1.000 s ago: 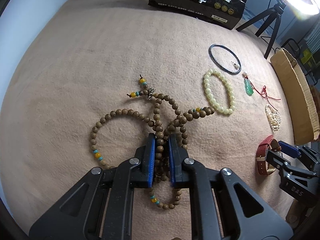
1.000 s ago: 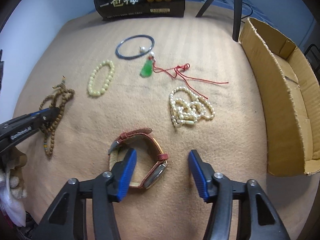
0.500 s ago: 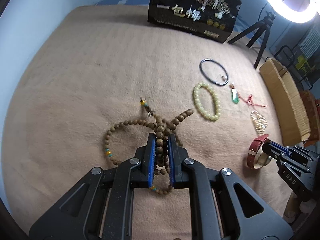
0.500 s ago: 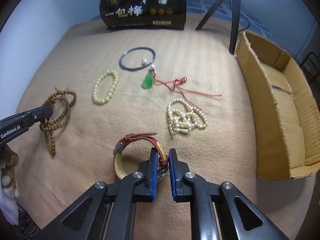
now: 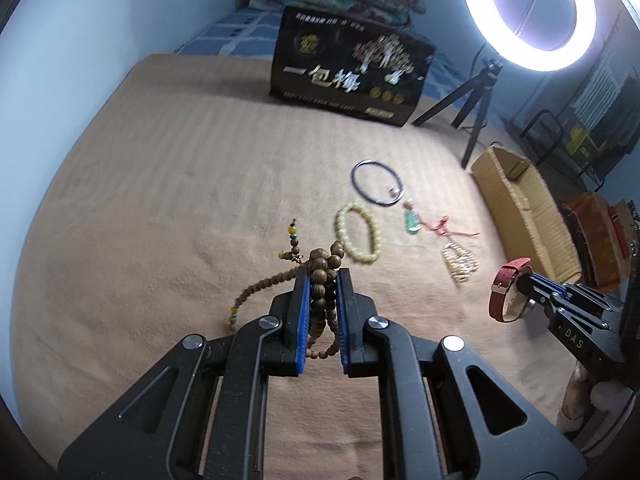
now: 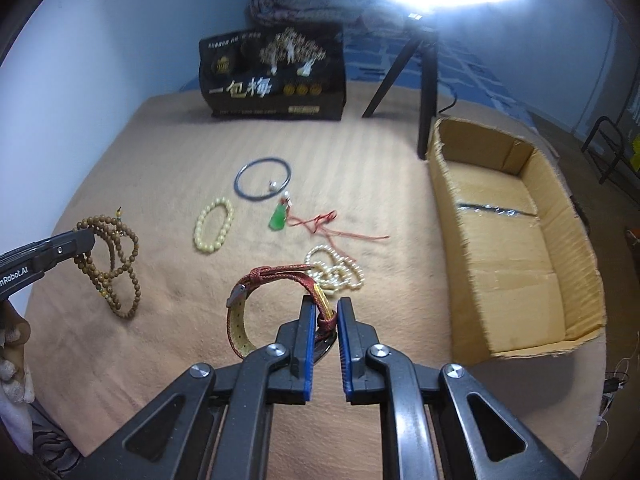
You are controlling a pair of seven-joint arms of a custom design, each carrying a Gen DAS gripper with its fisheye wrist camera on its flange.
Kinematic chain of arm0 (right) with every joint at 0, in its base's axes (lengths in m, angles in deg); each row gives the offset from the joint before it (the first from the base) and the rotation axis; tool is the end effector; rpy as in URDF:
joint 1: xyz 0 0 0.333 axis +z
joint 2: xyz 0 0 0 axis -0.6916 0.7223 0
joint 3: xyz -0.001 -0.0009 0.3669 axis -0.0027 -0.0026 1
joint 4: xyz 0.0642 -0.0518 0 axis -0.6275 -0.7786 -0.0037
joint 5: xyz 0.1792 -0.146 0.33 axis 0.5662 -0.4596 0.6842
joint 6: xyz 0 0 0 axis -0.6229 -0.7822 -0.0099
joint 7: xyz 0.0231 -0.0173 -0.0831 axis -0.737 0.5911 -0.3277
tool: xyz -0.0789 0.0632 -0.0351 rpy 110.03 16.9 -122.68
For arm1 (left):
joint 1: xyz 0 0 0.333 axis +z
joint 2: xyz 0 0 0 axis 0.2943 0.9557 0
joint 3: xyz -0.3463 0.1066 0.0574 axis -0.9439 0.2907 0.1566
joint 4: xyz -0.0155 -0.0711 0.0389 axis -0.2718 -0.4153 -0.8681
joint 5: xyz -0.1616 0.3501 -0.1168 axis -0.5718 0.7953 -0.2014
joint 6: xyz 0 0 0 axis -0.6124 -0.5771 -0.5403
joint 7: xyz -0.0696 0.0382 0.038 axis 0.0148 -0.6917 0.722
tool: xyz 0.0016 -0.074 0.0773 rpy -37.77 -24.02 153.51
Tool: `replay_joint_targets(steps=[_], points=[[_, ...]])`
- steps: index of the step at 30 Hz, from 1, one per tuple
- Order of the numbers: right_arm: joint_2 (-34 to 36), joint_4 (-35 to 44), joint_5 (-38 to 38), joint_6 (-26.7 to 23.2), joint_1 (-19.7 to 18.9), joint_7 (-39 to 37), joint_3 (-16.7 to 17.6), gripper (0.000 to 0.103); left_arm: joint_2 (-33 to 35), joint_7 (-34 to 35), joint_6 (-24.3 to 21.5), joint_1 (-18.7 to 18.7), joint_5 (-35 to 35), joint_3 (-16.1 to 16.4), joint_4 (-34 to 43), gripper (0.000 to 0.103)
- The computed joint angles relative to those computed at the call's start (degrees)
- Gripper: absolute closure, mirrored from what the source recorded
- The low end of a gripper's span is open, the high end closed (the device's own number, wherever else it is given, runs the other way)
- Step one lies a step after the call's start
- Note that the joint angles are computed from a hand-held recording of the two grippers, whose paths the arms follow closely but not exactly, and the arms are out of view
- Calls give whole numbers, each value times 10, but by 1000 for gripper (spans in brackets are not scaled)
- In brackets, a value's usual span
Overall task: Organize jewelry
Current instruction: 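Lift the bead strand and watch and carry both over the cardboard box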
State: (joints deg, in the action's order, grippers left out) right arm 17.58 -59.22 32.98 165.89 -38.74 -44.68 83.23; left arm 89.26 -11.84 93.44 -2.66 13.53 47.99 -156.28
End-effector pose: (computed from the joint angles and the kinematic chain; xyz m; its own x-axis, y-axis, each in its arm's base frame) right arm 0.6768 0.0643 0.4359 0.7042 -0.7091 -0.0357 -0.6249 -0.5951 -0.5052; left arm 0.5289 -0.3365 0.4694 0.5480 -0.8062 0.2231 -0.6337 -0.5742 -0.5184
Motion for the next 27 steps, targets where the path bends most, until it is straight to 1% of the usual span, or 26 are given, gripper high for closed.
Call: replay_joint_targets(steps=[6,13,20,22,27], points=[[5,34,25,-14,-19,0,-3,95,1,10,-9,-7,23,-1,32,93],[26,90,35,-24,-40,22,-11,95,24,37,-14,-21,61,1,105,93],[64,162,35,-32,-66,67,-18,95,84,81,-2,-41,77,13,206,93],[76,184,31,-37,-73,80,-19,95,109,97,0,-49,76,18,243,93],[103,222,12,-33,-83,103,-22,95,177,149,9,-70,56,33,345,93]])
